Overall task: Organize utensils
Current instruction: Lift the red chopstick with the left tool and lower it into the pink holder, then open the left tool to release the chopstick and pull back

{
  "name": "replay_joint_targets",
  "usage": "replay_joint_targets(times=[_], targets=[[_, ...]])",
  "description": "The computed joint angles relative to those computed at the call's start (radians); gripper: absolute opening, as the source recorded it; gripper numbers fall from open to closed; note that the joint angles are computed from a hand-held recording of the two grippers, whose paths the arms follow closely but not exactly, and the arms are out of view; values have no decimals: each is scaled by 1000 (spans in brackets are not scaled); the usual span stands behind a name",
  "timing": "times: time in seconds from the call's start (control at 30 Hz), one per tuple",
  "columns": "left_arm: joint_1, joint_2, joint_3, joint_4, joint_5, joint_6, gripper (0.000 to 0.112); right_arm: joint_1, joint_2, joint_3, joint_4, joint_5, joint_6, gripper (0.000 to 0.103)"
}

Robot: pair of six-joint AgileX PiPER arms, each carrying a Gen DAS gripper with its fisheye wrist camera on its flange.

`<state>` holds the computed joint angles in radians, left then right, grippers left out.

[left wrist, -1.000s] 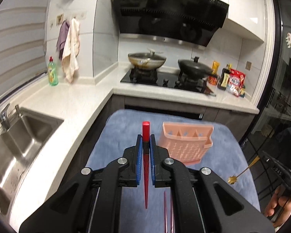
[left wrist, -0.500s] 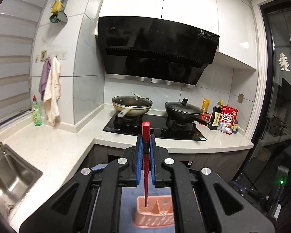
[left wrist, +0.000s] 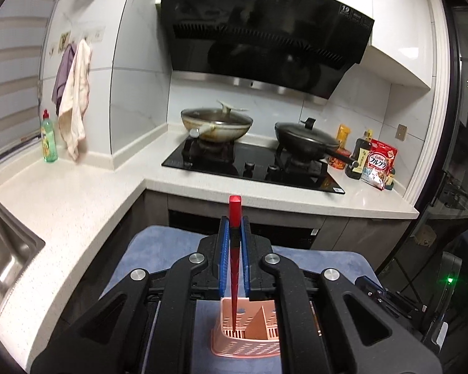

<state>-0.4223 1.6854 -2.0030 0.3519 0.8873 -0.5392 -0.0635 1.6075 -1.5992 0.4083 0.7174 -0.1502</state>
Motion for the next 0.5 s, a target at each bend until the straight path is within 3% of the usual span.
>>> replay_joint_targets(times=[0.1,0.17,0.3,0.33,0.5], targets=[[14,-5,30,-2,-6,-17,12,3,-3,4,-11,-7,11,9],[9,-11,45,37,8,-46,31,-1,-16,6,-4,-2,8,14],[-11,-54,102,102,20,-86,52,-13,-69,28,16,-1,3,36],[-17,-64,117,119,23,-96,58,-16,-88,39,20,-2,-4,37],[-78,-151,224,220,63,-145,65,-43,-199,109,54,27,-40,47]])
